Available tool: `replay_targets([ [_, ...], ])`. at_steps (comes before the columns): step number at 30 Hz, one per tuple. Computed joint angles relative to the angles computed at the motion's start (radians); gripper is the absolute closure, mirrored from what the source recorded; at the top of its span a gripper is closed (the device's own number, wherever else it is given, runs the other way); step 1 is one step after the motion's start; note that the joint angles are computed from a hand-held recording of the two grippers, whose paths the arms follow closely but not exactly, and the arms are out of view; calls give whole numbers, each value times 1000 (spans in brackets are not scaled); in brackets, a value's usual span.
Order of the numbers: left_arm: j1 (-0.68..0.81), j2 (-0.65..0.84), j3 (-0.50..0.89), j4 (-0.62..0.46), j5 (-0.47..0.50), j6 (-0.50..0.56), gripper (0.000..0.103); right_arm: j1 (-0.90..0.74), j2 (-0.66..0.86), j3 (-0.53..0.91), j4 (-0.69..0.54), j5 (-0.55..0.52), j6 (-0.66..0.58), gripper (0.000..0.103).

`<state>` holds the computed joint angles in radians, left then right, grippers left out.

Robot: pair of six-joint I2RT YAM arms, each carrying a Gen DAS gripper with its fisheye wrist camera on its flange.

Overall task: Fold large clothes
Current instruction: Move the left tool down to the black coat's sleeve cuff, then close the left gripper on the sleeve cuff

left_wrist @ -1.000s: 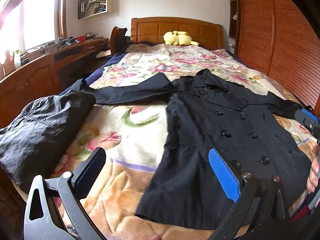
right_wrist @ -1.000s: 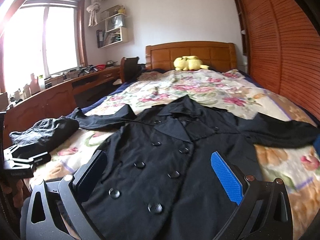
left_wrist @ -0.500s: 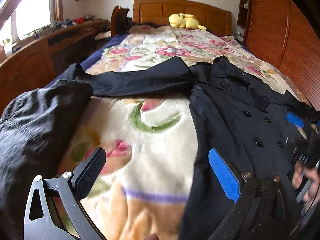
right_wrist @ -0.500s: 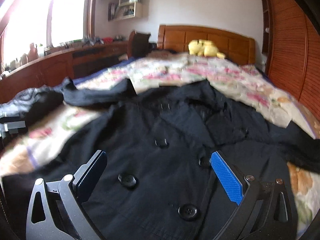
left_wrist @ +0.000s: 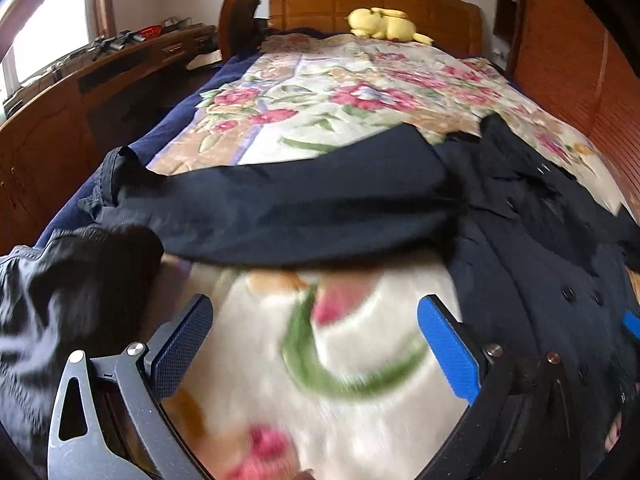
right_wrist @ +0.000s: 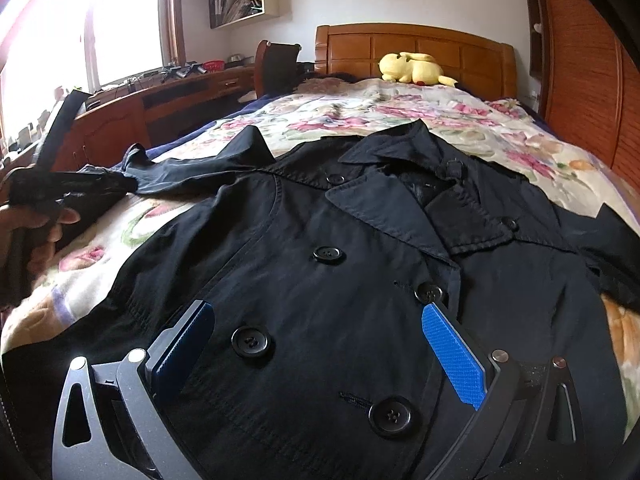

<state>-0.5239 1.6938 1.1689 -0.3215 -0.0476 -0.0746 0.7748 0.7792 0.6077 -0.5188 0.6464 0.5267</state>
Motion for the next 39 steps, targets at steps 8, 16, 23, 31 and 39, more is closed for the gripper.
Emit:
replay_targets([
  [8,80,240,218,-56,11,-46,16,-4,-1,-5,5,-13,15,0],
  [16,128,373,374,-150,12,-90,16,-27,-11,-21,23,-46,17,0],
  [23,116,396,377,-136,49,-125,21,-29,-10,-24,27,-49,17,0],
  [31,107,440,461,-198,131,-140,73,-29,-8,-22,26,-48,16,0],
  [39,28,381,489,-245,70,-147,100,-36,-22,-34,43,-61,23,0],
])
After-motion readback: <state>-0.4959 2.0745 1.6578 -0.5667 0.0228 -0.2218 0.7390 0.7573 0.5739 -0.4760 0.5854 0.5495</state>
